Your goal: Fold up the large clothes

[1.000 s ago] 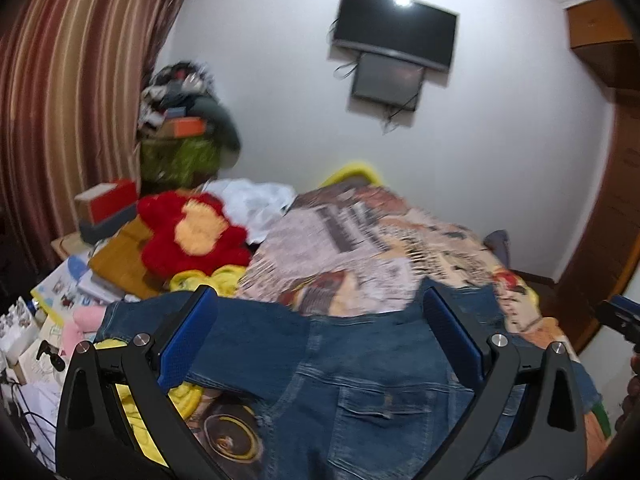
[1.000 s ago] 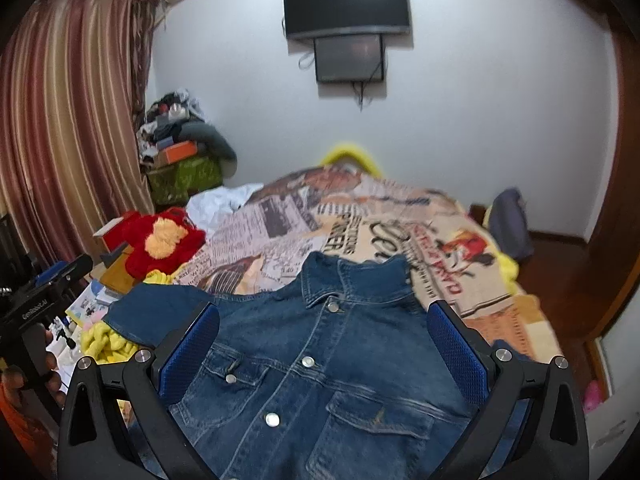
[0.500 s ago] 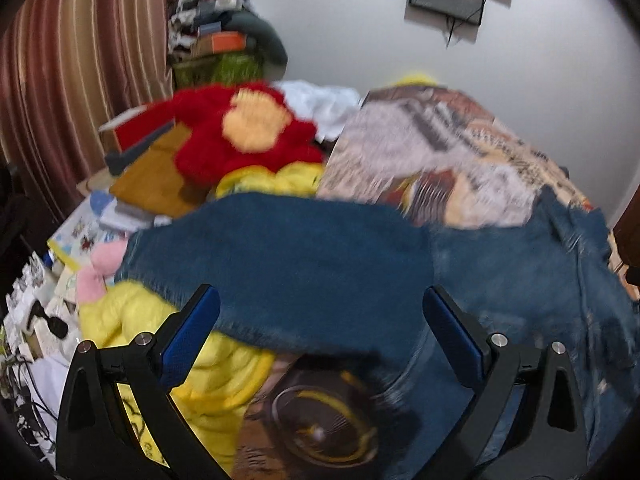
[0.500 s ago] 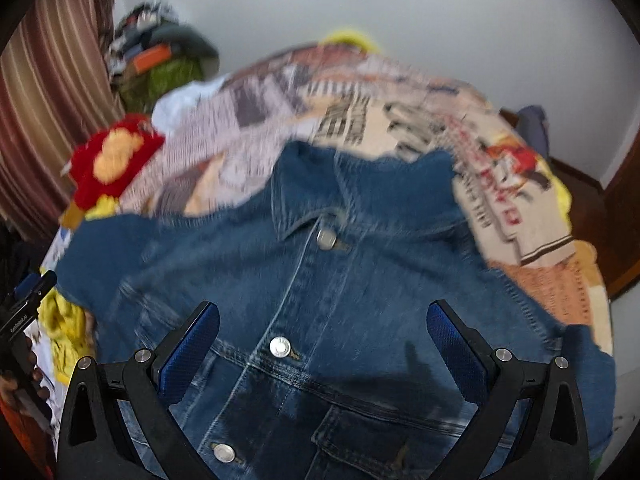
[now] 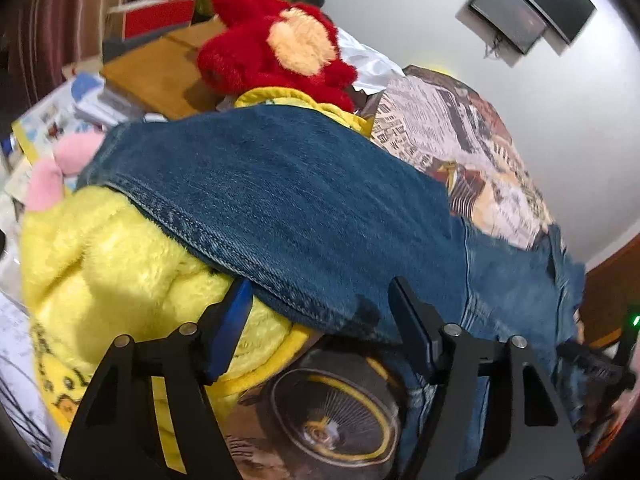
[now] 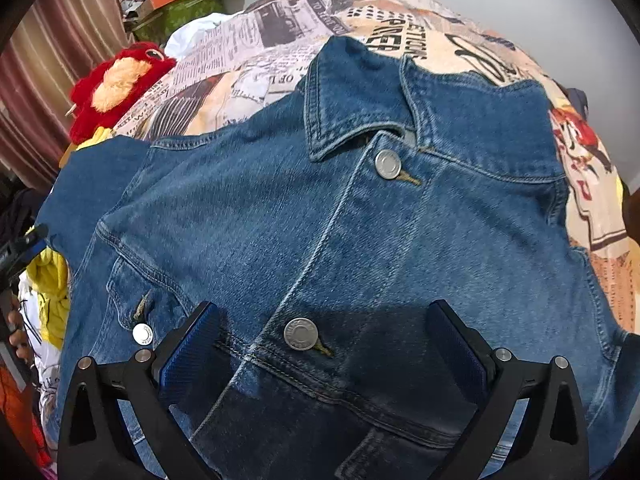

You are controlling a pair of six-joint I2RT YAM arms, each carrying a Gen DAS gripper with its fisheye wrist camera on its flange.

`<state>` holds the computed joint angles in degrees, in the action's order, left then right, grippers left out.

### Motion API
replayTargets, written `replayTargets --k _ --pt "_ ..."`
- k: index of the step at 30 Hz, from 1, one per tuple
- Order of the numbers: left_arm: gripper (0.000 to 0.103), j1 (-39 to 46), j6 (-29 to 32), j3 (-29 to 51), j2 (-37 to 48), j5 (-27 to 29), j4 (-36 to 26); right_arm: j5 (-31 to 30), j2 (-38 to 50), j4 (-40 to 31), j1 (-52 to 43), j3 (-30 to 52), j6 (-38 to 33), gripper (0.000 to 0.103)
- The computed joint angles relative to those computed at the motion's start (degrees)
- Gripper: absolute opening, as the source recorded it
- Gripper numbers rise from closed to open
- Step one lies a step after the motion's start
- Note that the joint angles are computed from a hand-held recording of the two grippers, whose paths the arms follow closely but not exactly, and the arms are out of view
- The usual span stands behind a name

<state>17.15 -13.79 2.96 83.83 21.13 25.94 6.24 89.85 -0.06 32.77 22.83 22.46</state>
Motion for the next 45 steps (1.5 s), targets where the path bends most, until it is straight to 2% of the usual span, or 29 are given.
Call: replayTargets --k 3,5,9,11,14,16,19,21,24,28,31,36,39,42,45 --pt "0.056 3.52 -0.53 2.27 5.77 3.18 0.96 0.03 0.01 0.69 0.23 -0.40 0.19 0.103" --pt "0.039 5.89 -0.62 3.17 8.20 4.59 1.26 0.24 -0.15 0.75 0.58 -0.55 0.27 0.103" --pt "0.025 11.65 -0.42 4.71 9.76 8.52 -0.68 0.37 -0.29 0.73 1.05 -0.66 0.33 0.103" --pt "0.021 11.58 -0.79 4.37 6.98 7.85 -2.31 0.35 -0.38 0.45 1.22 -0.60 0.43 0.103" --pt "0.018 4.89 -2.93 3.07 -5.15 -0.35 -8.48 0.14 -0.86 -0.48 1.21 -0.46 0.38 0.103" --pt "0.017 -3.10 -4.64 3.37 -17.76 -9.19 -16.62 -0.17 -2.35 -1.46 1.02 -0.72 0.34 0.103" --pt "0.016 -14.70 -6.60 6.74 -29.72 -19.52 -26.88 -0.34 -6.20 -3.61 0.44 -1.49 0.08 0.103" --pt "0.015 -24.60 -7.55 9.94 -32.22 -28.36 -30.55 -0.37 -9.04 -5.38 -0.11 -1.83 -0.08 0.103" --pt "0.012 -37.61 -7.76 13.21 -30.85 -37.55 -31.22 -0.57 -14.25 -8.72 -1.38 -2.30 -0.46 0.103" --pt "0.007 -54.43 -8.23 17.13 -23.48 -44.03 -28.77 -0.71 -21.04 -13.42 -3.25 -2.95 -1.20 0.103" --pt "0.007 -61.32 -10.60 20.77 -13.08 -43.10 -26.00 -0.92 -25.90 -16.77 -4.61 -3.68 -1.66 0.103" --pt "0.007 -61.76 -16.87 25.31 6.74 -31.81 -19.28 -2.78 -33.19 -21.79 -7.70 -4.83 -2.51 0.103" --pt "0.007 -62.79 -21.18 26.41 14.36 -28.16 -16.43 -3.65 -36.55 -24.34 -9.32 -5.32 -3.21 0.103" --pt "0.008 -64.54 -24.07 23.99 14.75 -28.49 -13.25 -3.66 -38.81 -26.28 -10.47 -5.47 -4.12 0.103" --pt "0.019 -64.17 -24.90 20.19 9.49 -26.91 -13.19 -3.91 -38.45 -26.23 -11.55 -5.67 -4.87 0.103"
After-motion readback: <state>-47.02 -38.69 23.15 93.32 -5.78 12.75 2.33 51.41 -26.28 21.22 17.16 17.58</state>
